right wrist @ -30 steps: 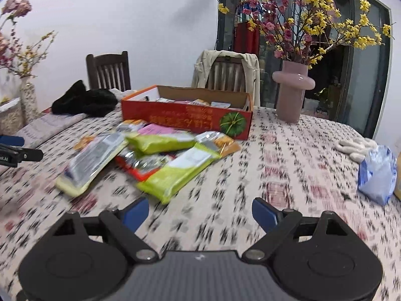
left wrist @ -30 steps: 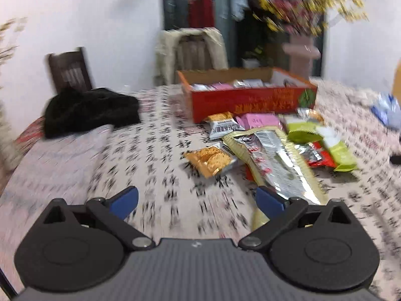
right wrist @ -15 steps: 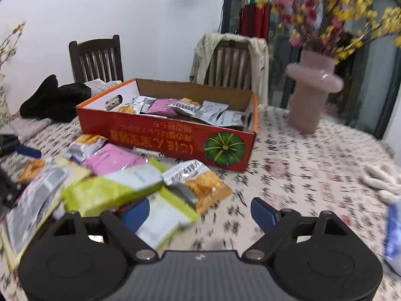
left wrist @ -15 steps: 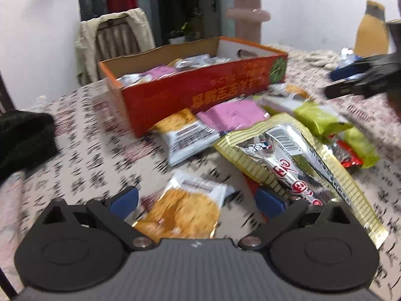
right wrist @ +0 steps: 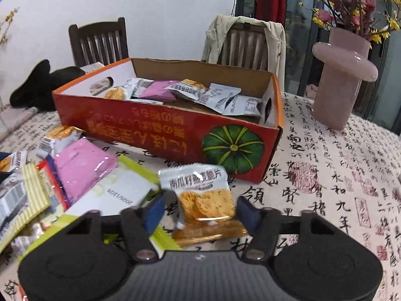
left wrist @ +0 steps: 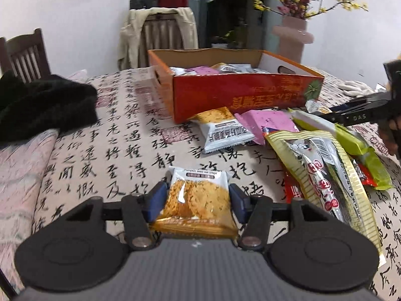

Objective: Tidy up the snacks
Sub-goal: 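Grasp cracker packet with left gripper while right gripper grasps another cracker packet, then carry both cracker packets into the orange box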

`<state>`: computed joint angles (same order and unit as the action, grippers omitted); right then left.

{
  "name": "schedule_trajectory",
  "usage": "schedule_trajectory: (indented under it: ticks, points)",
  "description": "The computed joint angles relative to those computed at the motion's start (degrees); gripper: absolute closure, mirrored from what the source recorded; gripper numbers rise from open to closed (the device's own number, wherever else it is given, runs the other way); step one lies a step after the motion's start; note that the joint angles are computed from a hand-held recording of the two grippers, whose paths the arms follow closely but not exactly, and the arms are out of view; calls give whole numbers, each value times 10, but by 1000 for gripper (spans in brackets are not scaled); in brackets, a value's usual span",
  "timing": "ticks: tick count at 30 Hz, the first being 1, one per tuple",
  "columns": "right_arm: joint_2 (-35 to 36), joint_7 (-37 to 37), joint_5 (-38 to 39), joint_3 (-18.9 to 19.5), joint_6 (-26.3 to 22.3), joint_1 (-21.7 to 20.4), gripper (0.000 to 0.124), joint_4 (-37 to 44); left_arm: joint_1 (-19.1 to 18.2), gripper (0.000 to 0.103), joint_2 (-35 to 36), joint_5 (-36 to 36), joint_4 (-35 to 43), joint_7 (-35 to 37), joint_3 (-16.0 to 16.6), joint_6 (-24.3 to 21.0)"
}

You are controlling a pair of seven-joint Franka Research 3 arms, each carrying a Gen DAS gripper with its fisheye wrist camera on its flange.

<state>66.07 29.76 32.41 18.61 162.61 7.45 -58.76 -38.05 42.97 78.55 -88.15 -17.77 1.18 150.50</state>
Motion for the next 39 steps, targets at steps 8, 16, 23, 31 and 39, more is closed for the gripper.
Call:
schedule_trajectory:
  ticks: [8,16,23,31,39]
  points:
    - [-73,-105,43,142,183,-116,84,-185,-19,62,13,-96,37,39,-13,-77]
    - [-80,-161,-75,405,383,-386,84,-464,-86,62,-42,-101,-7,-89,-21,-213]
    - [-83,-109,-159,476,418,-527,84,-640,-117,62,-83,-43,-49,-191,-72,-279]
    - [-85,-59,-231,484,429,-590,84,-744,-140,62,-77,-22,-34,-195,-96,-306]
    - [-107,1,-273,466,442,-584,84,-750,-131,62,-76,-8,-28,-182,-90,-290]
